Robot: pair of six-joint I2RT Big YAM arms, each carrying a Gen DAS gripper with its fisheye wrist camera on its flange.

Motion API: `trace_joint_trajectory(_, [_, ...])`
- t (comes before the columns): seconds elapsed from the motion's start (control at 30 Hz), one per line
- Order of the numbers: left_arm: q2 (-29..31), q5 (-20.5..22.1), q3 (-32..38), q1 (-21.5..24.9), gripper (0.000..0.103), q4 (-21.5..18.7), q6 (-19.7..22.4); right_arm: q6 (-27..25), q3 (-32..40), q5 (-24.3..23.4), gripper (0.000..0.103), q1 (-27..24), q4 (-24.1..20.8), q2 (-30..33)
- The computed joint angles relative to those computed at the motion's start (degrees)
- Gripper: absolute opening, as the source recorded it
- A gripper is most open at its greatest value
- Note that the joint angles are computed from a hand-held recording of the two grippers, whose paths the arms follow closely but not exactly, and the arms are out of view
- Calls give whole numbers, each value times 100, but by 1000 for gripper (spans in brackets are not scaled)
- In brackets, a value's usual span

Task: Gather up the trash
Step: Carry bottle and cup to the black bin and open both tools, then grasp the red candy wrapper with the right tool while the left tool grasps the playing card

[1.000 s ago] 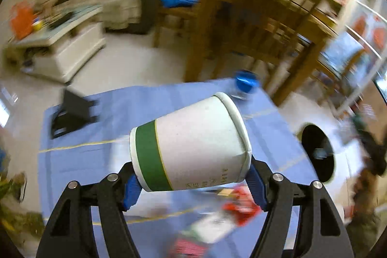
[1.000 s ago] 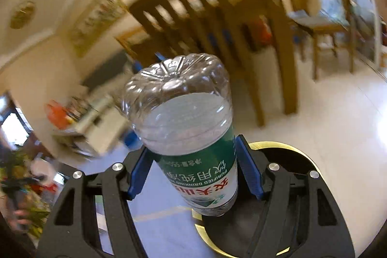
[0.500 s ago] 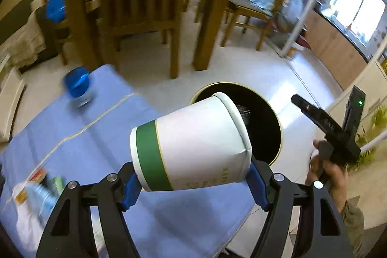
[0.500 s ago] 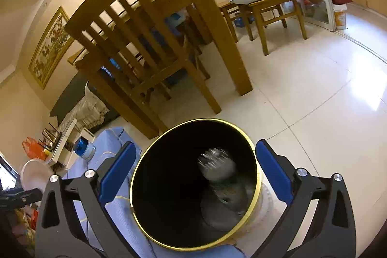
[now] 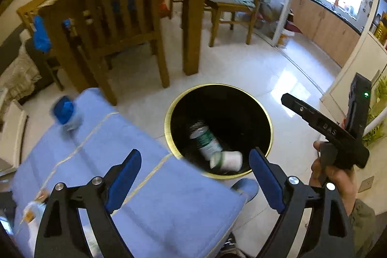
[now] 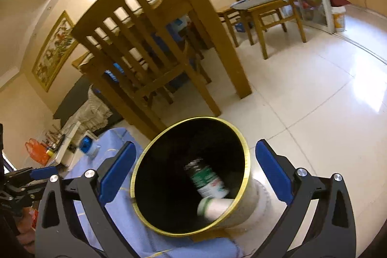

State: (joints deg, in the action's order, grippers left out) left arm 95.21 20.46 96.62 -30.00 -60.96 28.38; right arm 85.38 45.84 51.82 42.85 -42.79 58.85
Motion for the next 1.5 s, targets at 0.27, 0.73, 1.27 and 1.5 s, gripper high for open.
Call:
trace_joint_trajectory(0.27, [-614,305,-12,1747,97,414,303,-2248,1602,-949,97,245,1081,1547])
trace_joint_trajectory(0.73, [309,626,274,4568,90,64,-318,-5039,7051,-2536,91,800,-1098,5642])
trace_joint_trajectory(1.27, [-181,383,-927,4195,96,41,749,-4682,7538,-2983,28,684,-1533,6086])
trace_joint_trajectory(1.5, [391,683,-538,3705,96,-942,1803,-4317,6378,-2912,28,761,-390,5384])
